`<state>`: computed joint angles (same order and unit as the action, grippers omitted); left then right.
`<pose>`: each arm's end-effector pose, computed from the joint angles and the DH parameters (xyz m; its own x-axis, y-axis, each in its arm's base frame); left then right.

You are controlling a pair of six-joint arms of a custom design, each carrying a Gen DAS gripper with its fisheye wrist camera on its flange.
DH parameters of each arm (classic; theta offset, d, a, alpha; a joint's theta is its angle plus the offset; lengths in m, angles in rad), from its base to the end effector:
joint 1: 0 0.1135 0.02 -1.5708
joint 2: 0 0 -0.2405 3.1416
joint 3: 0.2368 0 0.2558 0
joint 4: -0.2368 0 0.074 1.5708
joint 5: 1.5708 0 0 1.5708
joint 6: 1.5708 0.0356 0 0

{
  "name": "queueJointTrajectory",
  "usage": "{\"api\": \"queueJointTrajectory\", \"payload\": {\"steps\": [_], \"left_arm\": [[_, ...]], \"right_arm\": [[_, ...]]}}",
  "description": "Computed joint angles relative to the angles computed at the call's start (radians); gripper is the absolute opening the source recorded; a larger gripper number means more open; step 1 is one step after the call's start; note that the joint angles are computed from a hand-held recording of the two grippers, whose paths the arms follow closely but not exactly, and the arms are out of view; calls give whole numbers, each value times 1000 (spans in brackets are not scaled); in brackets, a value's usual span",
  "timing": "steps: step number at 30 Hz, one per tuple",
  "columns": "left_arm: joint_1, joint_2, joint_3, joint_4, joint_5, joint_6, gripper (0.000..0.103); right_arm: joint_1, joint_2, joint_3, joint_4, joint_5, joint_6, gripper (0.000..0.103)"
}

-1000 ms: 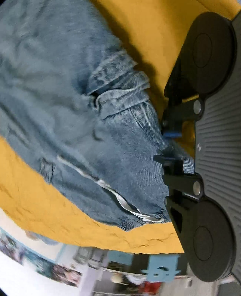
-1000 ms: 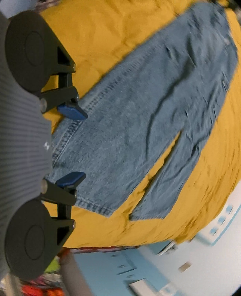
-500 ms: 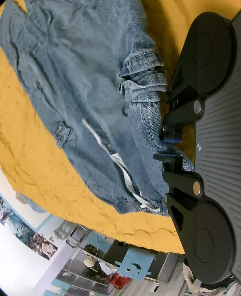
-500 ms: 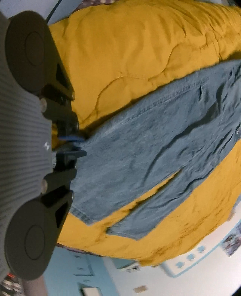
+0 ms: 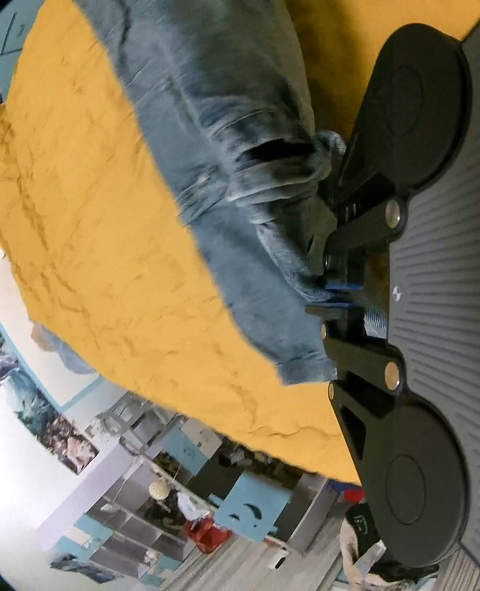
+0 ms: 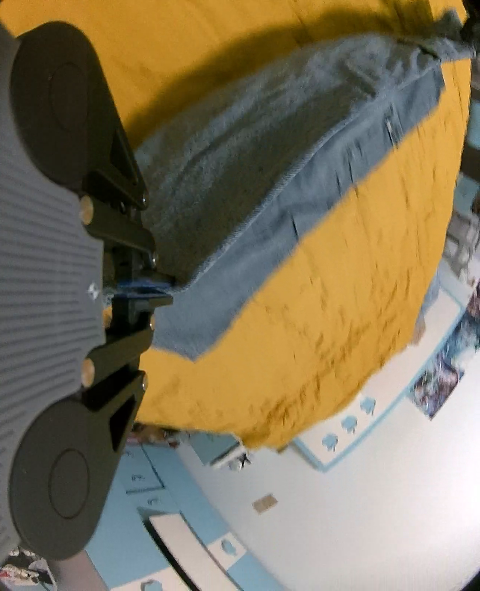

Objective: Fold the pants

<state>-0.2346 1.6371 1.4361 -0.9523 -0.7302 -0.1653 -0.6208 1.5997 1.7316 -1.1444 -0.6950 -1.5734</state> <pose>0.3287 -0.0542 0.2707 -0.8622 0.0800 -0.5003 -0.2349 0.8117 0.5347 0.2729 -0.1672 0.3601 -0.1690 -0.8234 -0.5418 -0.6903 0.4912 -0.5312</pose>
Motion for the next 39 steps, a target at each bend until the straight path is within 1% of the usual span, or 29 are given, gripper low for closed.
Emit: {"api": "queueJointTrajectory", "payload": {"steps": [3,5,10,14,16,18,20,24,26,27,28,30,31,32,33,34,35,36,39], "left_arm": [[66,101,139,5,25,63,6],[101,175,221,15,30,99,6],[162,388,398,59,50,159,6],[186,517,460,110,67,207,6],[192,579,502,117,61,216,6],[202,618,524,126,66,224,6],[209,650,548,126,72,228,6],[210,701,576,130,72,236,6],[206,729,598,137,67,233,7],[203,723,577,154,65,226,9],[195,718,559,165,57,212,15],[186,691,513,195,47,199,24],[183,671,486,221,42,199,38],[180,634,438,260,38,197,59],[183,586,386,298,56,194,68],[185,531,334,326,84,183,75],[182,498,312,325,98,161,75],[181,449,278,314,115,126,75],[184,246,115,316,200,-22,75]], "right_arm": [[149,64,56,163,102,225,0],[238,130,111,239,179,325,0],[420,366,299,358,367,468,0],[520,575,443,411,494,536,0],[553,661,481,444,546,546,0],[573,735,515,482,586,552,0],[583,791,541,508,603,579,0],[593,811,478,622,607,599,0],[605,814,437,681,619,608,0],[611,824,436,688,628,612,0],[617,845,455,678,640,615,0],[625,885,494,659,666,610,0],[629,893,497,657,677,608,0],[631,900,506,654,687,611,3],[632,886,480,681,696,621,12],[631,881,472,698,703,634,39],[629,868,460,717,710,653,54],[618,839,436,723,691,683,54],[575,761,417,637,625,791,54]]}}
